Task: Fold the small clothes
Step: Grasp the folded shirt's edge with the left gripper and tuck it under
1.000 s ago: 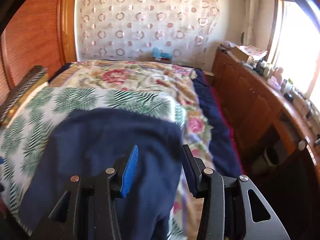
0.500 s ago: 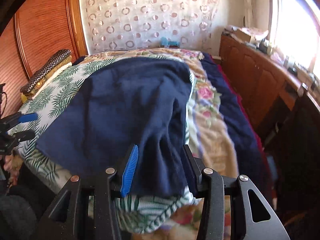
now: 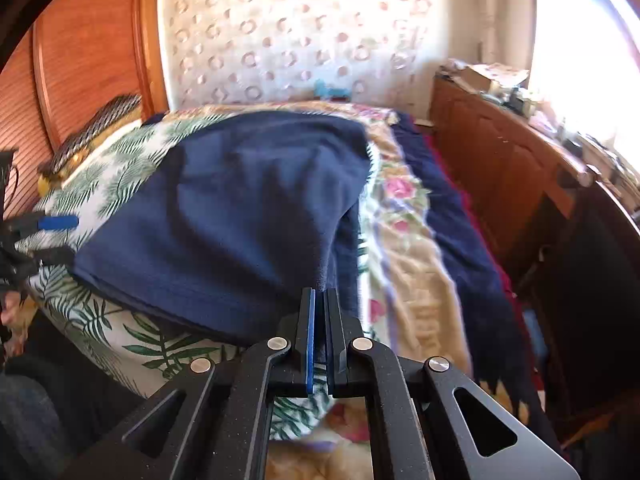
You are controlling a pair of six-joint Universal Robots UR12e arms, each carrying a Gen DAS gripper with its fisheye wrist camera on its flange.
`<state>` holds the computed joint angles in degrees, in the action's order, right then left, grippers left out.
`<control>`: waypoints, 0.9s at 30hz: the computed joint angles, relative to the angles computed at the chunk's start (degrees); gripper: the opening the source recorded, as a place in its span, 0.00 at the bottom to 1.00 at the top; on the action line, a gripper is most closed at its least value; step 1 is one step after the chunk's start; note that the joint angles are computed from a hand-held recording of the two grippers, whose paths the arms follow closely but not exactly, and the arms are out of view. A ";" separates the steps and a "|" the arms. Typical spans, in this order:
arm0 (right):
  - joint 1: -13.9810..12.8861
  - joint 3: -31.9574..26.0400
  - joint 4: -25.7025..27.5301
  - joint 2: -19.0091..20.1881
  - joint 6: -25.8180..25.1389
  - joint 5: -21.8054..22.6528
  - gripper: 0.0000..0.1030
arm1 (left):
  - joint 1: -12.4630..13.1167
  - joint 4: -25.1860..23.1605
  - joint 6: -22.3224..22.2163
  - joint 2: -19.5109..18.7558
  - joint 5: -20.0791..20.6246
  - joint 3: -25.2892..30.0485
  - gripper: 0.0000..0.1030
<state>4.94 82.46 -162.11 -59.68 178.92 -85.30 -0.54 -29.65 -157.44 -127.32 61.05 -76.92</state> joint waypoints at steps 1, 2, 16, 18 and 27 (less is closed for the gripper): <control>-0.13 0.37 -0.35 -0.20 0.58 -0.32 0.03 | 0.00 -0.42 0.32 0.01 -0.29 0.01 0.78; -0.19 0.52 -0.29 -0.22 0.81 -0.22 0.03 | -0.01 -0.84 0.67 0.02 -0.50 0.03 0.78; 1.61 -1.43 -1.99 1.55 3.21 -3.60 0.24 | -0.02 -6.03 4.62 0.27 -3.85 -0.18 0.38; 1.92 -1.74 -2.45 1.94 3.07 -3.65 0.26 | -0.21 -6.81 5.73 0.29 -3.57 -0.17 0.12; 2.12 -2.92 -1.95 3.29 2.13 -2.10 0.26 | -0.15 -4.19 7.30 2.60 -3.00 -3.08 0.04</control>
<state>7.05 79.54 -164.06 -56.39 181.05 -87.39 -0.69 -33.84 -150.14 -124.71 58.04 -80.00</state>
